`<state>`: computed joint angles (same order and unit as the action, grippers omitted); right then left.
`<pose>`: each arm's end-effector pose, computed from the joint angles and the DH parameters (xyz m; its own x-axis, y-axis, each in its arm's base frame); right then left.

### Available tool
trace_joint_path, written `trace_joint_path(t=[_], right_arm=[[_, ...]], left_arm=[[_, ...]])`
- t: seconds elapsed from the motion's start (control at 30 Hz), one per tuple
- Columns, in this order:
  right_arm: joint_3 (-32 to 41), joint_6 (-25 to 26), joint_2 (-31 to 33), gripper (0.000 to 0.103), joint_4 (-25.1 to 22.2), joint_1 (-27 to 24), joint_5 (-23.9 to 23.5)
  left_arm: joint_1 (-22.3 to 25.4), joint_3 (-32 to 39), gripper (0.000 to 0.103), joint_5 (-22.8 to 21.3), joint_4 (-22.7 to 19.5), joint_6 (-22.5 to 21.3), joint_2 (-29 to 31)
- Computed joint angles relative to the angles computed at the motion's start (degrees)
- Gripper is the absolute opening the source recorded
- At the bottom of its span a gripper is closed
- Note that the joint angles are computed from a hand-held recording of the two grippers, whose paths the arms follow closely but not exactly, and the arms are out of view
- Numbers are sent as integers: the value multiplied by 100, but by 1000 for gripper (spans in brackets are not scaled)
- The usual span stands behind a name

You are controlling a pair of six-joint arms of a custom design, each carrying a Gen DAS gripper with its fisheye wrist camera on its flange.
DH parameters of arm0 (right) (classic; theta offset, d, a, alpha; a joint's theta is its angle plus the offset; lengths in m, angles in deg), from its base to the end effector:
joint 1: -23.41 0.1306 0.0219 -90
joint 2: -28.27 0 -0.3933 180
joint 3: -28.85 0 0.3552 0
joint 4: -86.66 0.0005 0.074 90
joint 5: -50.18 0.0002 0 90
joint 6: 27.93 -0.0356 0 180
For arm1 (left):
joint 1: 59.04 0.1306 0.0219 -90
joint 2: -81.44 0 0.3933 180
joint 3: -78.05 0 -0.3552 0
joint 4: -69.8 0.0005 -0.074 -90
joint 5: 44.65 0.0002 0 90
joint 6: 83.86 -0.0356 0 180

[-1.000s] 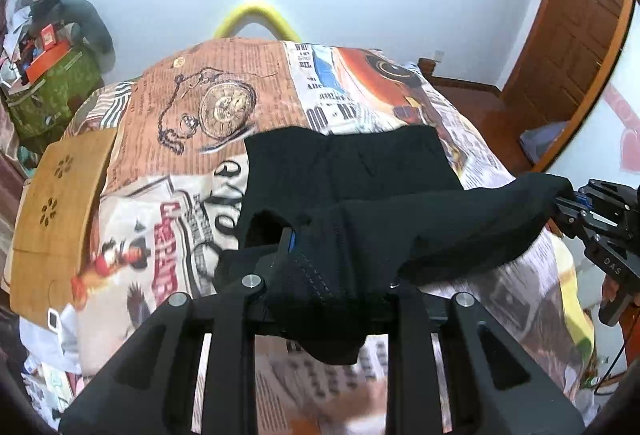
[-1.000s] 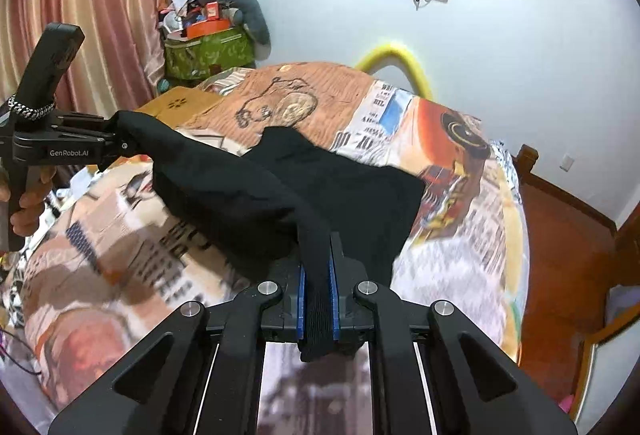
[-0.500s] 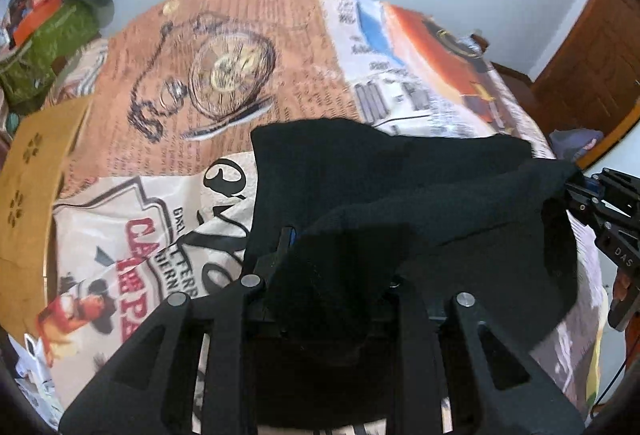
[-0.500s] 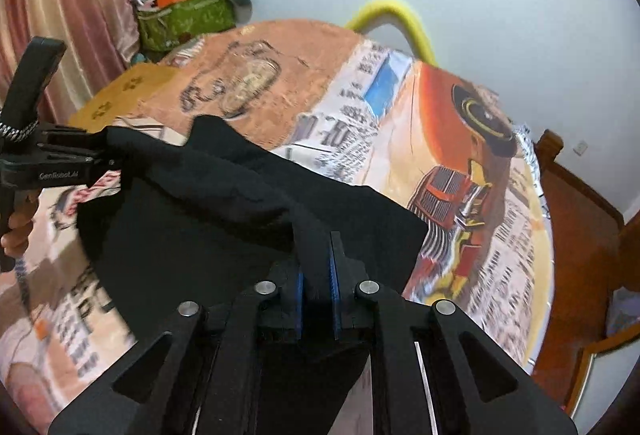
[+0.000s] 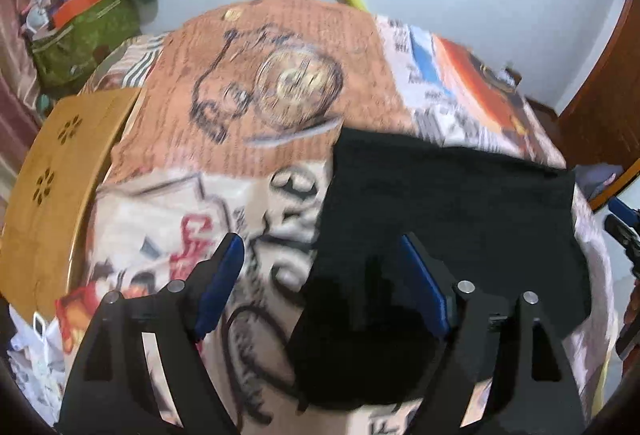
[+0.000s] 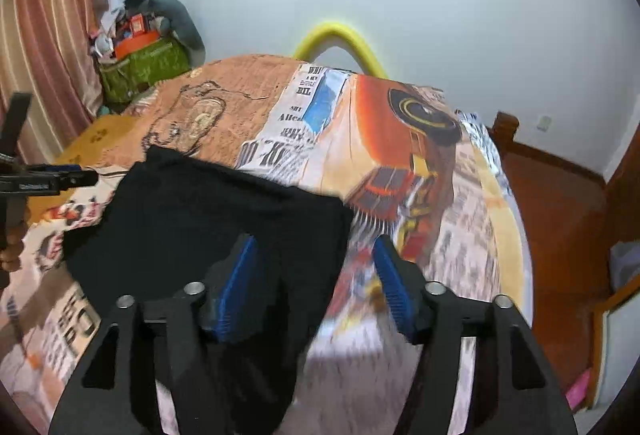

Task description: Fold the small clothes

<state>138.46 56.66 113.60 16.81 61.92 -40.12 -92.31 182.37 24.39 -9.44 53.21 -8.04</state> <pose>0.3056 0.2427 0.5902 -0.6153 -0.3691 -0.6966 -0.5700 0.8187 0.0697 0.3535 -0.2173 0.5110 -0.8020 -0.2916 -0.5213 -0.2925 0.9527 -0.0827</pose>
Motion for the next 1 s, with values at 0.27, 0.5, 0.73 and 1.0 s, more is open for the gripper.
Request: trace_joint_path(t=[0.27,0.5,0.73,1.0], right_arm=[[-1238,-831,-758,59,-35,26,-781],[-1307,-1089,-722,10,66,250,-933],[-1397,-1051,-977,6,-150,140,-1197],[-1692,-1001,-1506,6,-521,512,-906]], left_arm=[[-276,-1181,76,834,572,828,-501],[-424,-1304,22,1026,1045,1078,-520],[-950,-1237,18,808,577,1200,-765],[-1899,-1283,18,603,96,1718,-988]])
